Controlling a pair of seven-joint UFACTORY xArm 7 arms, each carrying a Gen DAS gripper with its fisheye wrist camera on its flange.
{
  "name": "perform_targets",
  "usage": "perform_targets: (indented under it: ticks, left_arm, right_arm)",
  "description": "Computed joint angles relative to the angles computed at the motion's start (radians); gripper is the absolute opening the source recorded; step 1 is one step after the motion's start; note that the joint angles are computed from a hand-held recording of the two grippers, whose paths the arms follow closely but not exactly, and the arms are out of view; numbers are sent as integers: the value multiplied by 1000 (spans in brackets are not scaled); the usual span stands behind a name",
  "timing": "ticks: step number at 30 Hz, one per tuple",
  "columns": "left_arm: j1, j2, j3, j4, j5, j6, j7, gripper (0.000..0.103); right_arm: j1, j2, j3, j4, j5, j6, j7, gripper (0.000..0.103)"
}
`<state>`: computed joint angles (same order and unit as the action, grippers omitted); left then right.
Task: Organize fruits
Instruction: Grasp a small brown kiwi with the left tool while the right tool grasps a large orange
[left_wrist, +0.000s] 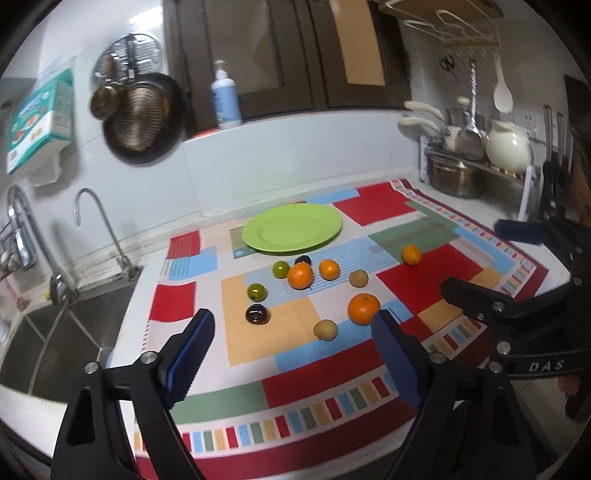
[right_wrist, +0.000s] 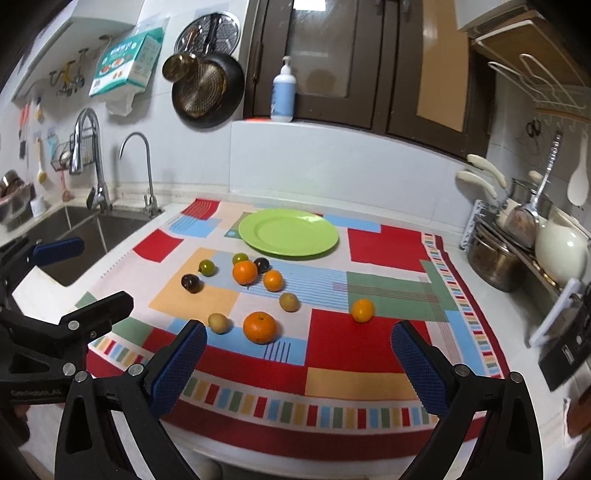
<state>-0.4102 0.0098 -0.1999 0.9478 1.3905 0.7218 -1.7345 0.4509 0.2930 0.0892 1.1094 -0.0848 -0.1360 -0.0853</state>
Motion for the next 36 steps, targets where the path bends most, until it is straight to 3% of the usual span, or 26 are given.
perform_targets:
  ticks: [3,8,11,19,26,36]
  left_arm:
    - [18,40,21,21,23,-63,34,81]
    - [45,108,63,59,19,-185,119,71]
    - [72,145,92,75,-37,-298,213,66]
    - [68,244,158,133,-131,-411,401,56]
    - [105,318,181,150,-376,-545,610,47]
    - [133,376,159,159,-675,-605,875,38]
  right_arm:
    - [-18,49,24,57,-9,38,-17,96]
    - [-99,129,125,148,-11,120,-85,87]
    - [-105,179,144,209,-5,168,-130,81]
    - [-118,300,198,348,52,280,-259,71]
    - [-117,397,218,484,148,415,-317,61]
    - [-93,480,197,607,219,524,-356,53]
